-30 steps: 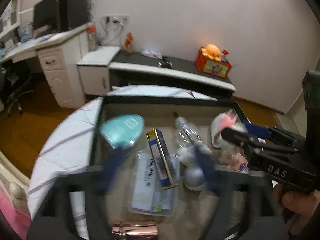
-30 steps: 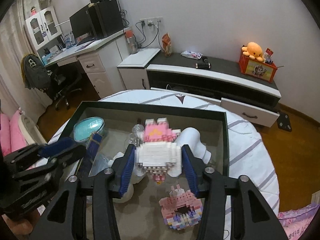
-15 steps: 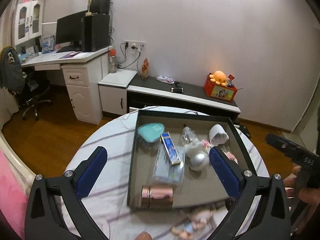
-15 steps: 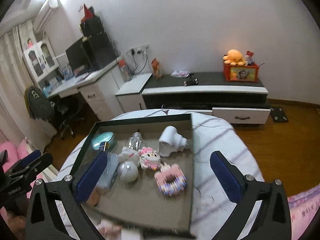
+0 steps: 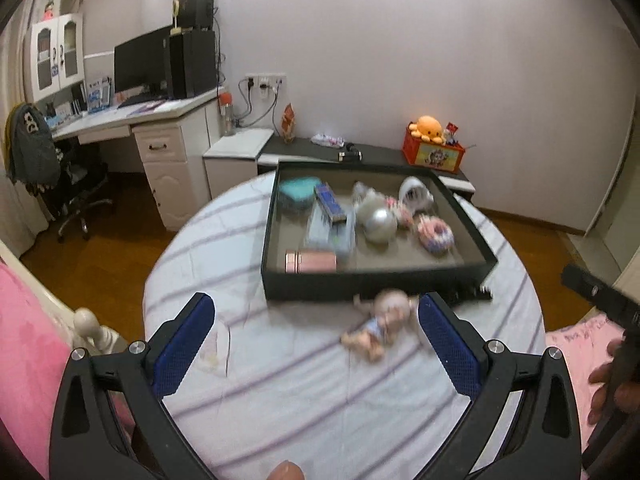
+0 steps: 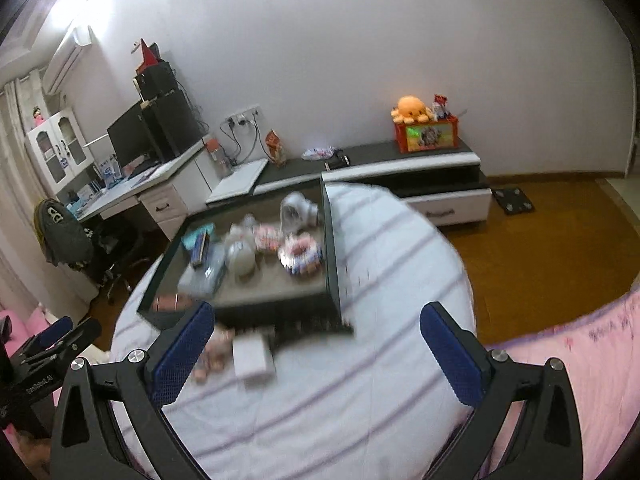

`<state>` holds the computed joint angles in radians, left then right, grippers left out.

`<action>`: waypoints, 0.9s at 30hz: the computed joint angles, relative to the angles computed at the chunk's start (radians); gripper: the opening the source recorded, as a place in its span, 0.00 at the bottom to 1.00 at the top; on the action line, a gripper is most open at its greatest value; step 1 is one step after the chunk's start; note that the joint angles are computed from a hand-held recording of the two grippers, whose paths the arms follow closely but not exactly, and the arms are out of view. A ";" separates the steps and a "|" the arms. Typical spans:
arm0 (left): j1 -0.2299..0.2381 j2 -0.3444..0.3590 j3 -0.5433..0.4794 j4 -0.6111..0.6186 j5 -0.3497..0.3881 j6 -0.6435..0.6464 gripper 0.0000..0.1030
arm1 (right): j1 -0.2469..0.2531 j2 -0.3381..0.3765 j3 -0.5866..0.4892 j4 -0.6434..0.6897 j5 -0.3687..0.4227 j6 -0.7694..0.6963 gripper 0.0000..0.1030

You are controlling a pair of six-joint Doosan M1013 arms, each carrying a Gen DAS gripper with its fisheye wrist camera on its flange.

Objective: Organize rigid objects
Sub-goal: 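Move both tools back toward the doll and white charger on the table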

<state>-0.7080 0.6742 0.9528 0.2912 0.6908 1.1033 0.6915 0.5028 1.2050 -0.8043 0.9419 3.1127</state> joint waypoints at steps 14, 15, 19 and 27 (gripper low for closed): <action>-0.015 -0.059 0.122 0.014 -0.014 -0.047 1.00 | 0.052 0.032 -0.003 0.069 -0.032 -0.070 1.00; -0.015 -0.060 0.124 0.013 -0.014 -0.047 1.00 | 0.054 0.032 -0.005 0.066 -0.030 -0.070 1.00; -0.015 -0.059 0.125 0.007 -0.007 -0.044 1.00 | 0.056 0.031 -0.005 0.064 -0.028 -0.069 1.00; -0.016 -0.046 0.110 -0.009 0.008 -0.026 1.00 | 0.054 0.033 -0.009 0.079 -0.021 -0.079 1.00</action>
<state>-0.7237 0.6284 1.0628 0.2822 0.6986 1.0773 0.7459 0.5357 1.1956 -0.7254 0.9212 3.0338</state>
